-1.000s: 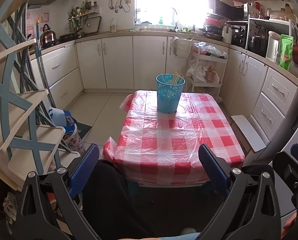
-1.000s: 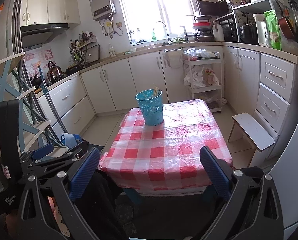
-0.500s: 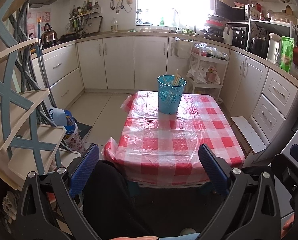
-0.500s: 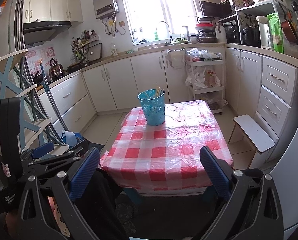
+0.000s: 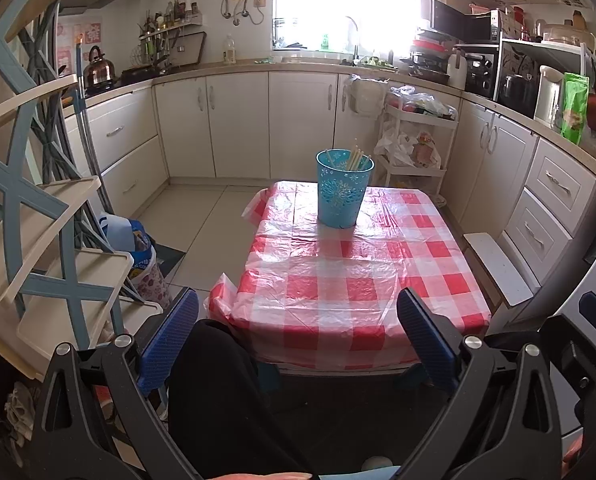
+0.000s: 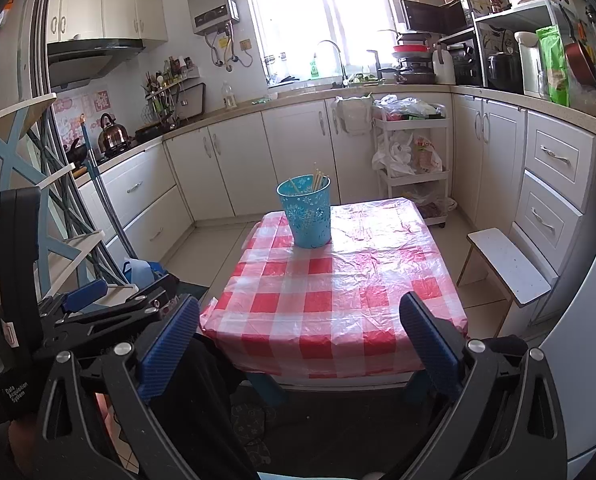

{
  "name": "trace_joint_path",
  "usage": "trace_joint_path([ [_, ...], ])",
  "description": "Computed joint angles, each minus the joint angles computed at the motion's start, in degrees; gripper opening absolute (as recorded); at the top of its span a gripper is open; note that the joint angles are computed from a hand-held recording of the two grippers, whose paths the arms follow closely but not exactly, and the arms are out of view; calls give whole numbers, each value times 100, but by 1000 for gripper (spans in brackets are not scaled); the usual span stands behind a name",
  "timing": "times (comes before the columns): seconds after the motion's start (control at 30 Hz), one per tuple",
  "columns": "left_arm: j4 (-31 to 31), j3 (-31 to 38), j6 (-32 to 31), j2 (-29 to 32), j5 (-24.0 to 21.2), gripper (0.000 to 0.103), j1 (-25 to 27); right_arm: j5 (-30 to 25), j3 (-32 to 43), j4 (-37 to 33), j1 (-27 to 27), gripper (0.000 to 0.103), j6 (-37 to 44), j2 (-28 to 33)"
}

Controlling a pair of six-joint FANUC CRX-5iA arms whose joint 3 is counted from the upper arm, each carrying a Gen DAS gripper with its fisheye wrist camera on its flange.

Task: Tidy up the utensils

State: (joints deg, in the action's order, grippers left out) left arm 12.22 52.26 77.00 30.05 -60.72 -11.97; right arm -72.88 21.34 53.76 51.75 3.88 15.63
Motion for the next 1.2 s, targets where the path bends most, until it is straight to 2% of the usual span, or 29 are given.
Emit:
trace_joint_path([
  [1.2,91,-94,-42,24,21,95,85,128,-164,-184,-29,96,33,-32],
])
